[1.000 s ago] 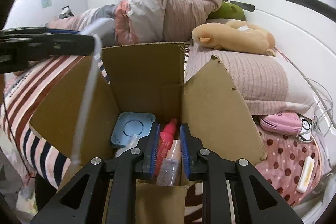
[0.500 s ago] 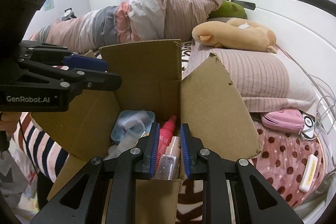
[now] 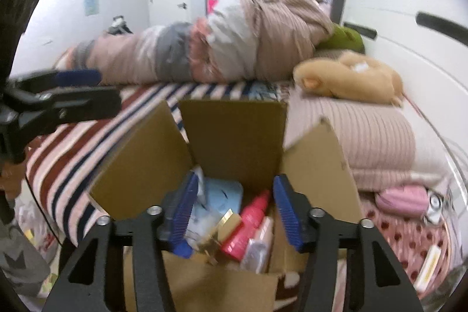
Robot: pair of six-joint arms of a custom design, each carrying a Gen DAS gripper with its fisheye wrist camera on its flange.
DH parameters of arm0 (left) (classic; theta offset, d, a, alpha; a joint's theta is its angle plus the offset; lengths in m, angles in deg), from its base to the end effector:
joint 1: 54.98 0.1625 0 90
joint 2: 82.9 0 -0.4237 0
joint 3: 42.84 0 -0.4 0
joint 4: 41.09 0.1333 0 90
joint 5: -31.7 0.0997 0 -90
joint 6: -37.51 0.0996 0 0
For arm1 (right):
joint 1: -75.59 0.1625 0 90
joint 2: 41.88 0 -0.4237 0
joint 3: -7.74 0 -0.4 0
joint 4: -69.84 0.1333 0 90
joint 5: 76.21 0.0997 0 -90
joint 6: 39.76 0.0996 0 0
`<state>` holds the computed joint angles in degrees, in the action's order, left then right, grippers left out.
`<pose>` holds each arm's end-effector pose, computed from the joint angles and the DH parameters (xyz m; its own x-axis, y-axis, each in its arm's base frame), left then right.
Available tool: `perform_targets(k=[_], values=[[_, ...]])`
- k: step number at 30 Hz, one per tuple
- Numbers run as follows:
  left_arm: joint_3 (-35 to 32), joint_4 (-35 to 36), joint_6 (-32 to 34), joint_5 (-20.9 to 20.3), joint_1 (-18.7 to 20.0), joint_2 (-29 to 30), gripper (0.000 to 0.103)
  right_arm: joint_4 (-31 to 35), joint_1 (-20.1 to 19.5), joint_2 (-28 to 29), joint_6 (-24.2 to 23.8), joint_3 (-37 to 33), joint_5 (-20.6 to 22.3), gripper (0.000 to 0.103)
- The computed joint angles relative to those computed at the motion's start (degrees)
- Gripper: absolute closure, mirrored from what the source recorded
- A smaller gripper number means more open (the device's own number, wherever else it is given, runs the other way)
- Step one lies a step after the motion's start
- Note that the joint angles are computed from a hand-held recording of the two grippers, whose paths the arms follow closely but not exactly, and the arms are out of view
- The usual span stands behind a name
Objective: Organize rigid objects
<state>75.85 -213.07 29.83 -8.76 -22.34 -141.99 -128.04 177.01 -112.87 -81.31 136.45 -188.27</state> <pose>-0.3393 -0.4656 0.1592 -0.6927 0.3200 -0.6464 0.6923 0.5464 -0.4714 0.1903 -0.4578 0.2423 -0.6385 -0.3423 0.6894 -0.7353 0.5357 -0.4150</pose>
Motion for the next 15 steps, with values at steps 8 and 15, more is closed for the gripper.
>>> perform_targets(k=[8,15], values=[[6.56,-4.94,-7.39,11.88,-2.96,-4.59,0.001,-5.15,1.73,-0.72,-4.92,0.71,8.51,0.003],[8.84,-4.35,-10.2,14.53,-3.08,-6.53,0.001,-4.59,1.75,-0.8,-4.71,1.45,12.03,0.0]])
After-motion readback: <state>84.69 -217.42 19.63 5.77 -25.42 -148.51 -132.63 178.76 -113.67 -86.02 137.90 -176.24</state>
